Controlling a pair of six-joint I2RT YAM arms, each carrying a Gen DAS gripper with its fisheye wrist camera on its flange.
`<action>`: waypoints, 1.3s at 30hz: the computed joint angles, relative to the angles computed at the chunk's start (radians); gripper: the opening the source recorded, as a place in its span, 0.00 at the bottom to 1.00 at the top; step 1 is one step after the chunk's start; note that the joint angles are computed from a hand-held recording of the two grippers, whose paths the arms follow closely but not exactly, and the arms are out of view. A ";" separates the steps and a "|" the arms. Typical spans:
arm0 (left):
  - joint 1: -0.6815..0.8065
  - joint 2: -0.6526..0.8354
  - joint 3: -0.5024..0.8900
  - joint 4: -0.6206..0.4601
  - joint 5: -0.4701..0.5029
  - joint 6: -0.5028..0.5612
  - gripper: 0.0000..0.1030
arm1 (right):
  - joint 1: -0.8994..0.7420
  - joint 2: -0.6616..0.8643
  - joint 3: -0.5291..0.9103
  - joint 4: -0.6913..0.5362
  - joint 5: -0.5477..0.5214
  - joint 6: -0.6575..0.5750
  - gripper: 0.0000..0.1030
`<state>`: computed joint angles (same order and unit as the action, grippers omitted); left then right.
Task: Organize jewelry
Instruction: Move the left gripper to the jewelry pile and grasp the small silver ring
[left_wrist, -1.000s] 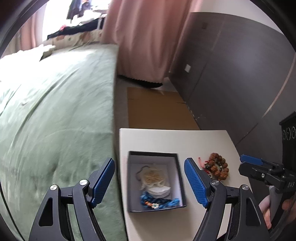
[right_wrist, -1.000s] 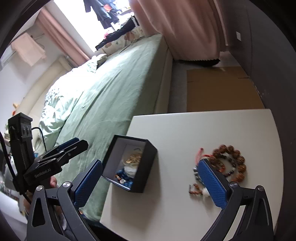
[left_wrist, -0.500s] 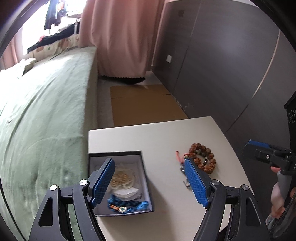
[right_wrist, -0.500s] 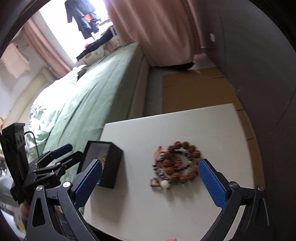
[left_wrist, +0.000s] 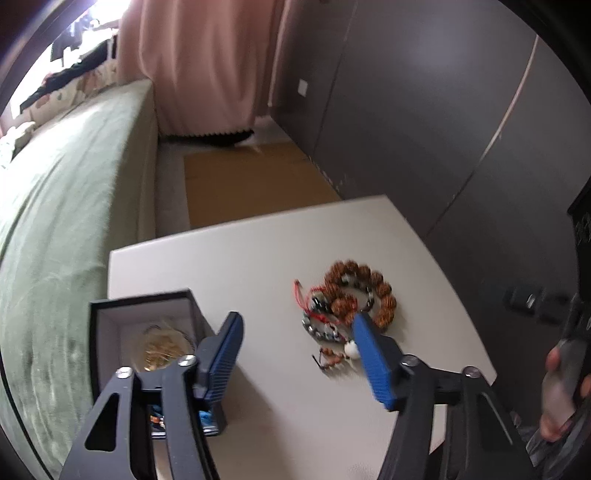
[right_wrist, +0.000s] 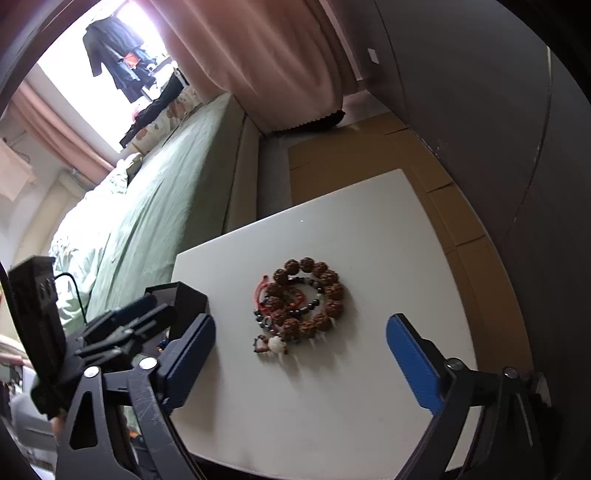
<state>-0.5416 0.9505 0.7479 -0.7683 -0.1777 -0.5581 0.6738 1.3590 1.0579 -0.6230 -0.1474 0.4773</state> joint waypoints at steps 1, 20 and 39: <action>-0.008 0.019 -0.003 0.007 0.000 -0.004 0.51 | -0.008 -0.007 -0.005 0.003 -0.004 -0.001 0.88; -0.086 0.334 0.004 0.173 -0.003 0.023 0.27 | -0.109 0.000 -0.039 0.027 -0.069 -0.035 0.88; -0.056 0.451 0.005 0.265 0.039 0.053 0.13 | -0.138 0.012 -0.037 0.018 -0.088 -0.065 0.88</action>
